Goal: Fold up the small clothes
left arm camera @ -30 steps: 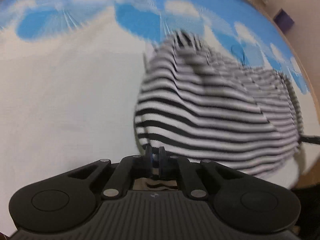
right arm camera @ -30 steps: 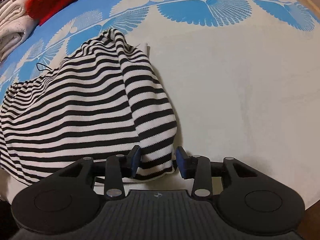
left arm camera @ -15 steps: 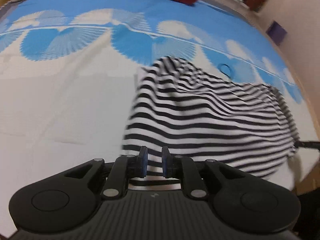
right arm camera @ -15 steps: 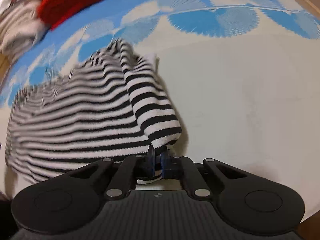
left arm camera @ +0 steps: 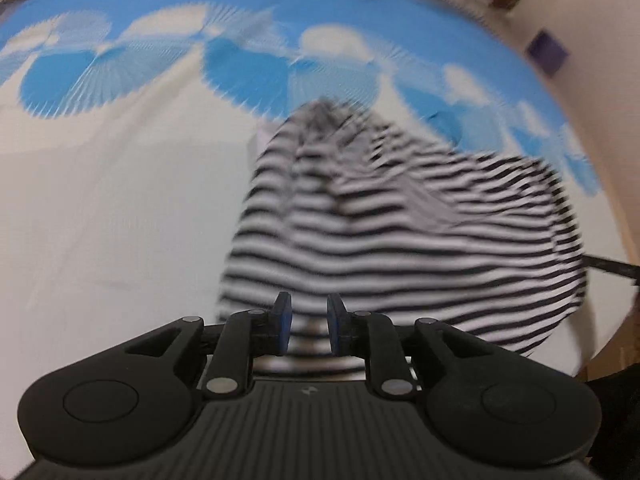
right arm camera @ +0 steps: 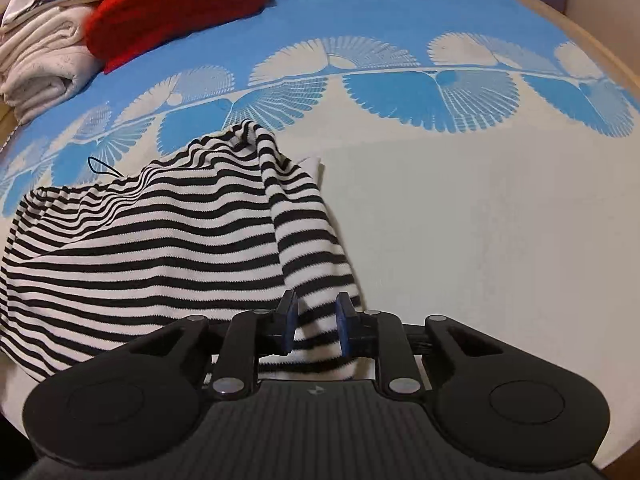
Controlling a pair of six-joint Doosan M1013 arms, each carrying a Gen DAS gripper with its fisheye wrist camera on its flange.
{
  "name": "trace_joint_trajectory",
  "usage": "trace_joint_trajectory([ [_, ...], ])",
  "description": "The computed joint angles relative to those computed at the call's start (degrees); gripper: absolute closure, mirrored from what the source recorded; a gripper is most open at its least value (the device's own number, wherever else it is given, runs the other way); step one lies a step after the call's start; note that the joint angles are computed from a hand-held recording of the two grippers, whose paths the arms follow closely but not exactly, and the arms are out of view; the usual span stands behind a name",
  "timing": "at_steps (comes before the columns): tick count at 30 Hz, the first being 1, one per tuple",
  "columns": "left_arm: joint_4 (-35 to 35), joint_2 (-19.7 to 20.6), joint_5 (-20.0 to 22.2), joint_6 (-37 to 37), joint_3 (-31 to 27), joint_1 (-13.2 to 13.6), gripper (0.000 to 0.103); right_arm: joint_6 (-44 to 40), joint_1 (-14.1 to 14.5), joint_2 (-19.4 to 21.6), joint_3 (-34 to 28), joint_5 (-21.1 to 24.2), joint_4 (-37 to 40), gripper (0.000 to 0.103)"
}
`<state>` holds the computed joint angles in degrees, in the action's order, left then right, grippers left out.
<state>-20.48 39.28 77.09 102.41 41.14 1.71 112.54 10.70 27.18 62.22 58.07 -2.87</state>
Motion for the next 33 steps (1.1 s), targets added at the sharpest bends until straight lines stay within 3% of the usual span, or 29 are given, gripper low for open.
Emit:
trace_joint_trajectory([
  [4,-3.9,-0.3,-3.0,3.8,0.5,-1.5,0.084,1.0,0.5,2.4,-3.1,4.2,-2.4,0.083],
  [5,-4.3,0.0,-3.2,4.3,0.0,-2.1,0.084,1.0,0.4,2.9,-3.8,4.9,-2.2,0.100],
  [8,-2.8,0.9,-2.6,3.3,-0.8,-3.5,0.084,2.8,0.7,3.5,-4.4,5.7,-4.8,0.100],
  [11,3.7,3.2,0.6,0.0,-3.6,-5.4,0.081,6.0,0.6,4.0,-5.1,6.7,-6.3,0.100],
  [13,11.0,5.6,5.9,-3.5,-7.0,-6.6,0.076,5.0,0.9,4.6,-5.9,8.0,-6.7,0.100],
  [15,11.8,6.5,7.7,-6.0,-8.5,-6.5,0.069,3.5,1.4,5.2,-6.6,9.3,-7.7,0.100],
  [20,5.5,4.6,1.8,-7.7,-6.3,-4.3,0.069,2.7,1.5,4.3,-5.5,8.4,-8.4,0.093],
  [23,9.4,6.3,5.7,-10.3,-8.8,-4.4,0.069,1.6,0.5,2.9,-3.5,6.7,-4.2,0.093],
  [25,14.6,8.3,11.7,-10.7,-11.7,-5.1,0.070,-0.9,0.4,3.5,-4.1,10.4,-3.1,0.089],
  [26,15.3,8.2,12.3,-10.4,-11.5,-5.1,0.070,-1.9,0.5,3.7,-4.2,11.7,-3.7,0.080],
  [29,12.7,5.7,8.3,-9.0,-7.8,-4.6,0.069,-0.7,0.5,2.1,-2.2,8.2,-4.0,0.080],
  [33,10.6,3.4,6.7,-6.0,-4.2,-3.8,0.069,-1.2,-0.1,0.5,-0.1,6.1,-1.1,0.080],
])
